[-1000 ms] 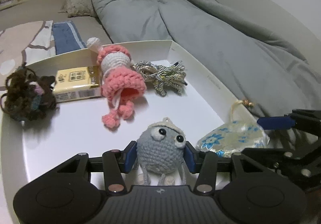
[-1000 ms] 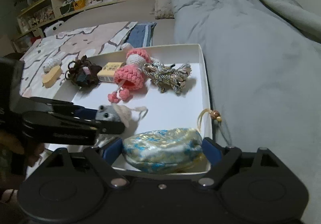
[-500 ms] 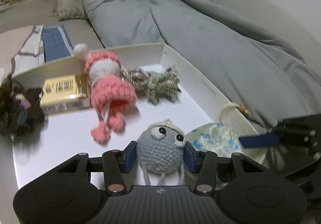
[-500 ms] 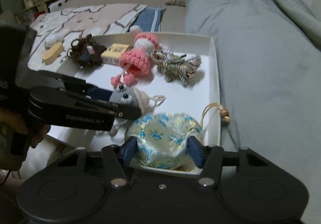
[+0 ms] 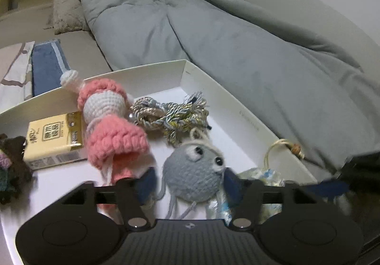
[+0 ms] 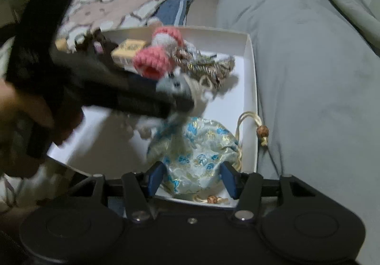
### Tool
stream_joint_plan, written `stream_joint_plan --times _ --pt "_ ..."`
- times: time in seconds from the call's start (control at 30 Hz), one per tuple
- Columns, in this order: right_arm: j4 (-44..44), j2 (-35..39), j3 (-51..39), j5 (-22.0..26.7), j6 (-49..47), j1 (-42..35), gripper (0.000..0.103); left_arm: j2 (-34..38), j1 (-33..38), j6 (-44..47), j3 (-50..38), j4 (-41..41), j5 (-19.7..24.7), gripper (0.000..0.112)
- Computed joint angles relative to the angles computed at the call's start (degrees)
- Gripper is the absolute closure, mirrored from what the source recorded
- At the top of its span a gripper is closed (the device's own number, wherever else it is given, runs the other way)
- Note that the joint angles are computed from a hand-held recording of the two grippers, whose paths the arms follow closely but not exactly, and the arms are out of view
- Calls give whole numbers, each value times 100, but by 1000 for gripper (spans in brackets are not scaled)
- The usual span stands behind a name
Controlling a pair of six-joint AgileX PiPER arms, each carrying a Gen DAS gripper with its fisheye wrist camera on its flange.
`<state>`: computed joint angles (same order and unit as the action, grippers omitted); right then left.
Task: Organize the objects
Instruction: 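Lower both tools into the box and open them to release creature and pouch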
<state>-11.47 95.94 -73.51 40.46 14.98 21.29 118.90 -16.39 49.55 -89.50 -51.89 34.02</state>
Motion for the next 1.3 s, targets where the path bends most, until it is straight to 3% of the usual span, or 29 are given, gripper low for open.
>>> stream_joint_plan --times 0.13,0.27,0.37,0.57,1.03,1.3 --pt "-155 -71 -55 -69 161 72 45 -150 112 164 210 -150 10 41" --pt "-370 138 -235 -18 409 133 61 -337 243 207 341 -179 58 41" --pt "-241 421 -346 6 387 92 63 -440 302 45 357 22 137 41" --pt "-229 641 -413 -5 610 79 61 -535 381 -385 222 592 359 42" --pt "-1019 -265 -33 -52 1927 426 56 -1365 637 -672 475 1049 792 41" --pt "-1602 -654 195 14 2907 726 49 -1908 840 -873 743 1441 1008 26"
